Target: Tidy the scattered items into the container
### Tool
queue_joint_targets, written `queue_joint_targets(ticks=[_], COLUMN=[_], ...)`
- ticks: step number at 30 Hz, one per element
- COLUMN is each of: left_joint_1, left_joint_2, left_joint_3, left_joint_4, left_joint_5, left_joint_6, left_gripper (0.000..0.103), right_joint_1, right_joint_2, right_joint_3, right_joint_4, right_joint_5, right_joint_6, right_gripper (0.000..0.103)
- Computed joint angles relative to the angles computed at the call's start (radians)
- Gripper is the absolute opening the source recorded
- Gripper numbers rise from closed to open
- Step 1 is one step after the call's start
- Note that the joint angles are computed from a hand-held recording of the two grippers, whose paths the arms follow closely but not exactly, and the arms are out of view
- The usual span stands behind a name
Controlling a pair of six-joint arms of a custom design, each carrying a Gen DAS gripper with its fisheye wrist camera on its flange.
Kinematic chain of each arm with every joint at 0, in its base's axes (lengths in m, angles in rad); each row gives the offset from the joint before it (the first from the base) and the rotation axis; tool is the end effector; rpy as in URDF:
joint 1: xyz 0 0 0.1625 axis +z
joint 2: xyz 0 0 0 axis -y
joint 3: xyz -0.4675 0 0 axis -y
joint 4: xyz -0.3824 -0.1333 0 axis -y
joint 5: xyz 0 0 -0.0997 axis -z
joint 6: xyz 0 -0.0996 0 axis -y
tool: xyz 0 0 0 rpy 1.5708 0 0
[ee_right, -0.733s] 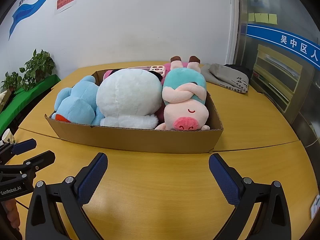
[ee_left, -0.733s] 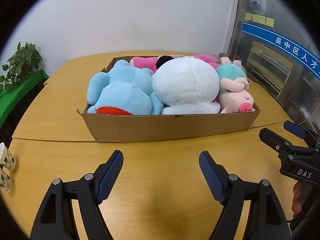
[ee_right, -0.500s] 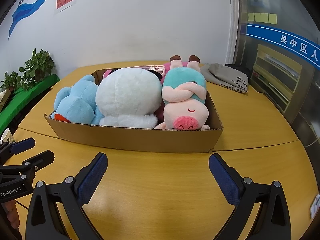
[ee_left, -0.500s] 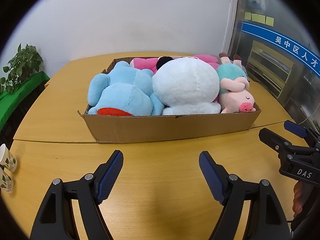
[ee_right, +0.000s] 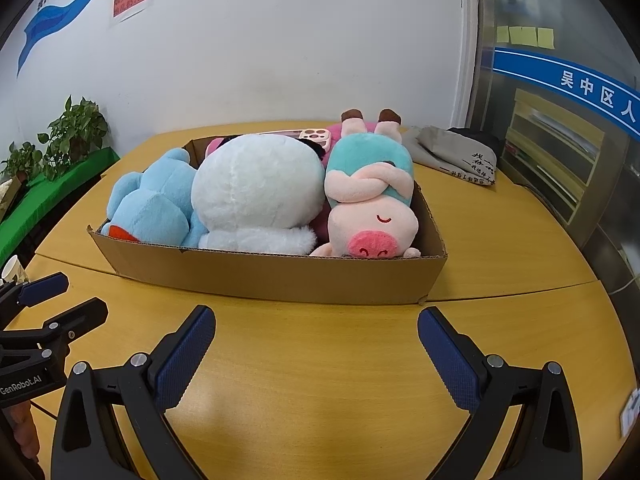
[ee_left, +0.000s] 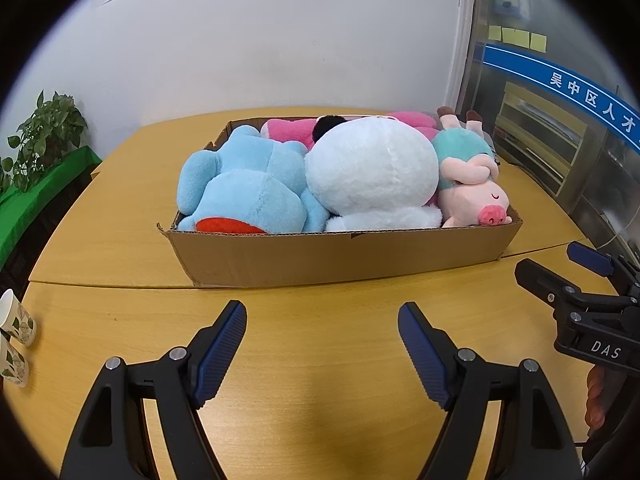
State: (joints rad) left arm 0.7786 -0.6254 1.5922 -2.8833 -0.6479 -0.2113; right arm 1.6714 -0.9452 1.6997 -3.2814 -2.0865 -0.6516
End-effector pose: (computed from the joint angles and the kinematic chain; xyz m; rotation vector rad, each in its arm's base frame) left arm -0.3563 -0.6503 0.0987 0.4733 2.2896 -0.9136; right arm 0.1521 -0.6688 0.3110 0.5371 -2.1918 0.9544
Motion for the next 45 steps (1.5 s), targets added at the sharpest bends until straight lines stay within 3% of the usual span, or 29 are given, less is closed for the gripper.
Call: queue_joint_targets(ticks=[12, 16, 21, 26, 29, 34, 37, 40, 41, 45], left_joint_1=[0.003, 0.023, 0.072, 0.171, 0.2, 0.229, 0.252, 0.287, 0.291, 0.303], left_joint_2=[-0.015, -0.055, -0.126, -0.227, -0.241, -0.25, -0.264, -0.278, -0.276, -0.285], left_joint_3=[0.021, 0.076, 0.202, 0.283, 0.29, 0.278, 0.274, 0.255, 0.248, 0.235], left_joint_4=[-0.01, -0.049, -0.108, -0.073, -0.07, -0.025, -0.027, -0.008, -0.001, 0.021], left_joint_5=[-0.005, -0.042, -0.003, -0.122, -0.124, -0.126, -0.171, -0.229, -0.22, -0.235], left_joint_6=[0.009, 0.057, 0.203, 0.248, 0.289, 0.379, 0.431, 0.448, 0.443, 0.474], left_gripper=[0.078, 0.078, 0.078, 0.078, 0.078, 0.079, 0.081, 0.093, 0.103, 0.103], right_joint_1=[-0.003, -0.035, -0.145, -0.271, -0.329, -0.378, -0.386, -0.392, -0.395, -0.409], right_joint_2=[-0.005, -0.037, -0.111, -0.16, -0.166, -0.193, -0.192, -0.186, -0.186, -0.184], right_joint_3=[0.014, 0.048, 0.084, 0.058, 0.025, -0.008, -0.037, -0.063, -0.068, -0.115], right_joint_4=[-0.007, 0.008, 0.12, 0.25, 0.309, 0.435, 0.515, 0.537, 0.546, 0.636], right_joint_5=[0.01, 0.081, 0.205, 0.27, 0.282, 0.327, 0.298, 0.304, 0.309, 0.339], right_joint_6=[-0.01, -0.061, -0.168, -0.297, -0.334, -0.368, -0.421, -0.441, -0.451, -0.521], right_gripper=[0.103, 0.103, 0.103, 0.103, 0.103, 0.103, 0.103, 0.103, 0.103, 0.103])
